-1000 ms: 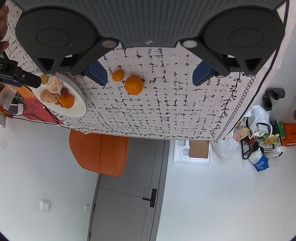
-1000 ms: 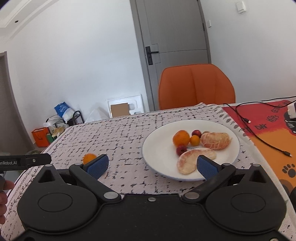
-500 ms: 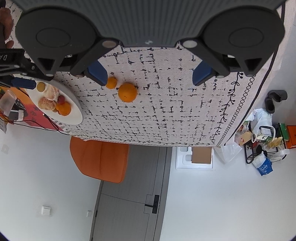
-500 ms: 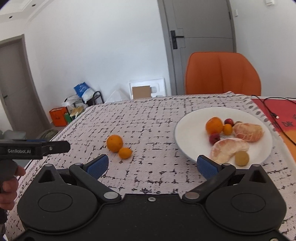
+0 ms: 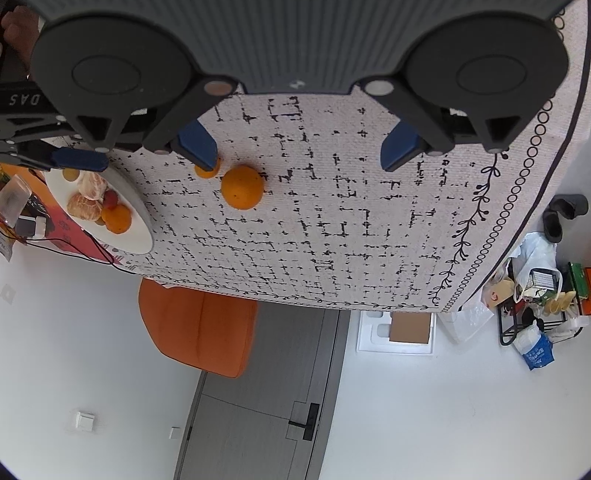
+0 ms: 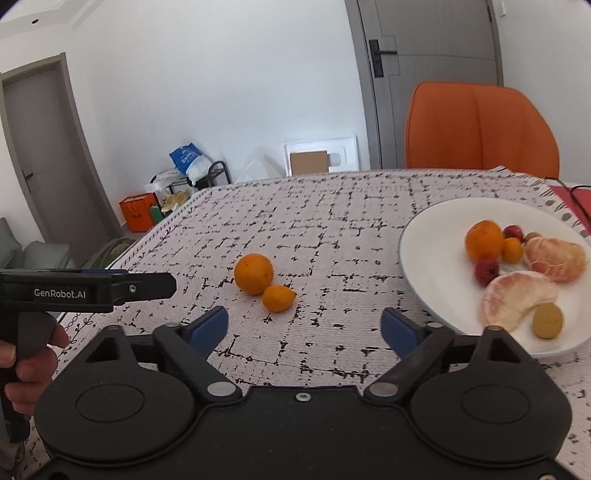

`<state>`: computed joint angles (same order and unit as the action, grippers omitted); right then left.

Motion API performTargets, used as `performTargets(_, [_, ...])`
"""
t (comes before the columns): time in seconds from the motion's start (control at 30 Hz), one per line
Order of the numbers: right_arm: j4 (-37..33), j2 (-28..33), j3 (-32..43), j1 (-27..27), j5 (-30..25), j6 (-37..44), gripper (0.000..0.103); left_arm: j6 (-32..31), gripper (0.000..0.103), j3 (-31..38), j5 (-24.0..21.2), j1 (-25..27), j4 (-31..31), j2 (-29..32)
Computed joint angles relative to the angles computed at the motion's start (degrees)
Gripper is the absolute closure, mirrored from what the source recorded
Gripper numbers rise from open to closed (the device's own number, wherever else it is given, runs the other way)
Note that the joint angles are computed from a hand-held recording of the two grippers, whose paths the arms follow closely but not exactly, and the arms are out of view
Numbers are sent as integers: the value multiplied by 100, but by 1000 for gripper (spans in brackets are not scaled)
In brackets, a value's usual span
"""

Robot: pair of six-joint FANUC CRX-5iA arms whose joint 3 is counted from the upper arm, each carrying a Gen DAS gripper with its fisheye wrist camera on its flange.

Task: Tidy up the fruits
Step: 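Move both open grippers back to the last orange and mandarin, then grasp the small mandarin with right gripper while left grasps the large orange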

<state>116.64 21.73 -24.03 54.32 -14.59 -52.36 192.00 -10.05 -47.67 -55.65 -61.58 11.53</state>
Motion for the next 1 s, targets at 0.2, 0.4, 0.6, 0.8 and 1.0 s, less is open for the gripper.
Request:
performTargets(0.2, [78, 266, 321, -132, 347, -3, 30, -3, 9, -50, 200, 137, -51, 16])
performTargets(0.4, [204, 508, 632, -246, 679, -32, 44, -65, 13, -61, 349, 256, -42, 37])
performTargets(0.6, [270, 670, 834, -319, 884, -93, 53, -176, 17, -71, 486, 365, 31, 60])
performTargets(0.8, [632, 810, 1009, -409, 1036, -292, 80, -250, 20, -57, 625, 422, 27, 93])
performTargets(1.0, [1329, 710, 1010, -589, 1229, -996, 80, -379, 27, 24, 797, 480, 65, 174])
